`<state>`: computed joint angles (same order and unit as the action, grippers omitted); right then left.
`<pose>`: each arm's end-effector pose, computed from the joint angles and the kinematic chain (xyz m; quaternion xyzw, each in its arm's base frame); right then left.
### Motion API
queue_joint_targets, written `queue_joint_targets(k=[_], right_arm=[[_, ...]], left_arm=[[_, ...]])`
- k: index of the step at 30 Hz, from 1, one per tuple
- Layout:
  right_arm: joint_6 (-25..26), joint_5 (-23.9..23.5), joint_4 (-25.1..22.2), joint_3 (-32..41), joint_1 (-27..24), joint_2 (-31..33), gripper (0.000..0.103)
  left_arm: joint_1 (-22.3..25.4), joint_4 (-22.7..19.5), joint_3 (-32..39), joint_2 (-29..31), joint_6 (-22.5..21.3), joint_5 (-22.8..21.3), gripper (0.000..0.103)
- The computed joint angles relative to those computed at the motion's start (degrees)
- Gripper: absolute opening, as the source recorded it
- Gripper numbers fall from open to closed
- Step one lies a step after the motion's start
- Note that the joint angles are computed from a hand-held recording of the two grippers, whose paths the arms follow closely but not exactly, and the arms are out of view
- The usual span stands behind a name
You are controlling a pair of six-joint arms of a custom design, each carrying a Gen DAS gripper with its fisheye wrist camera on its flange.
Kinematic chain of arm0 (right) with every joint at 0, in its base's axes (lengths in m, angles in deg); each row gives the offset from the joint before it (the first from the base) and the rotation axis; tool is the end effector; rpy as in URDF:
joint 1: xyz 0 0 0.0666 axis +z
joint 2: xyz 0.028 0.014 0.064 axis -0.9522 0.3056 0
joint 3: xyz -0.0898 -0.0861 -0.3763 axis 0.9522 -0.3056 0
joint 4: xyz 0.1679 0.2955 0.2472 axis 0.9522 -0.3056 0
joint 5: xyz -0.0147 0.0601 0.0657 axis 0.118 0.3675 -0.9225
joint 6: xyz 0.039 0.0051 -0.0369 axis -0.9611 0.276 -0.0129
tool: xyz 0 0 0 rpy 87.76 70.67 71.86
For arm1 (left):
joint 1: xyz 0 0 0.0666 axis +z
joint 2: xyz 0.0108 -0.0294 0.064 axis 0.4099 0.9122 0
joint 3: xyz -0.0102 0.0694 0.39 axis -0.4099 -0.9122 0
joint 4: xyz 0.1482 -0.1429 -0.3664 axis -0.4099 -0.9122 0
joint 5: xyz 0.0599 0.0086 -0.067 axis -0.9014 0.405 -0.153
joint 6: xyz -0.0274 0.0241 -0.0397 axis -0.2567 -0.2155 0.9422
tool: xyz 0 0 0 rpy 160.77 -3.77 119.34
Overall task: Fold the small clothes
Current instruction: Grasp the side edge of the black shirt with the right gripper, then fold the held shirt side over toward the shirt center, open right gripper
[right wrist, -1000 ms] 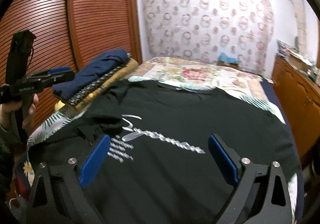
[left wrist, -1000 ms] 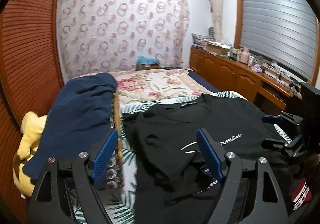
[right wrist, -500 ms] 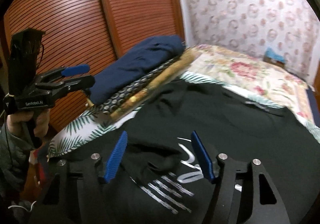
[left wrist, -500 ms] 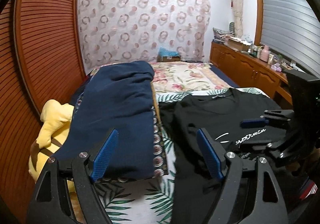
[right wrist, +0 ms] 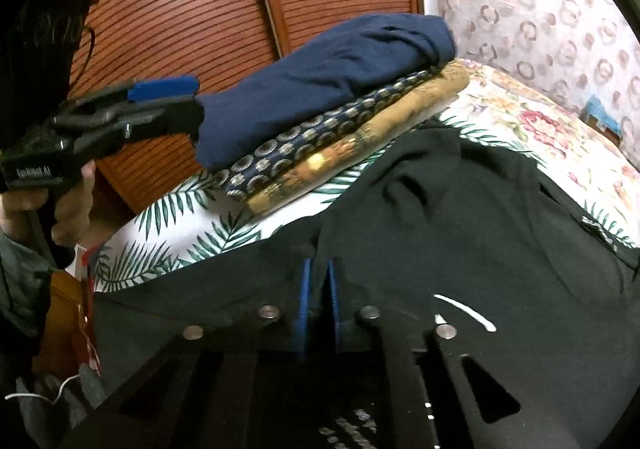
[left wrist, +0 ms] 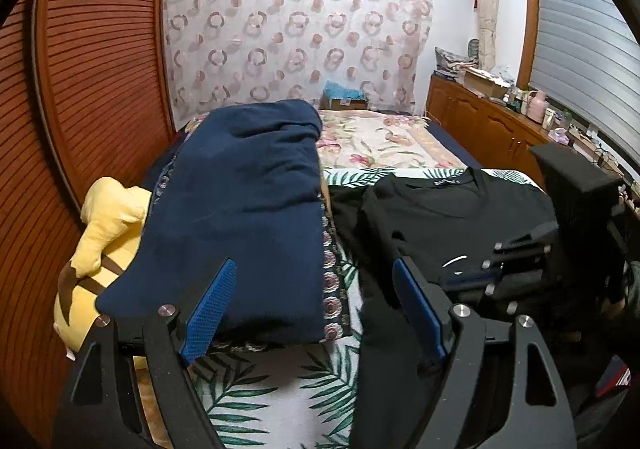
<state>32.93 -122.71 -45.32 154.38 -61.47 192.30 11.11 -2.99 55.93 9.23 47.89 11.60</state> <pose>0.6584 0.1451 0.3755 -0.4379 0.8164 0.2270 0.3004 0.5202 -0.1176 0.3445 0.0056 0.8959 -0.0405 0.4424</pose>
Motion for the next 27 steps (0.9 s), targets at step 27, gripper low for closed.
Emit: queue_joint_targets(k=[27], right_arm=[[-17.01, 8.24, 10.03, 4.31, -7.66, 2.78, 0.039]], left_arm=[[-3.6, -2.14, 5.37, 4.7, -0.63, 2.25, 0.081]])
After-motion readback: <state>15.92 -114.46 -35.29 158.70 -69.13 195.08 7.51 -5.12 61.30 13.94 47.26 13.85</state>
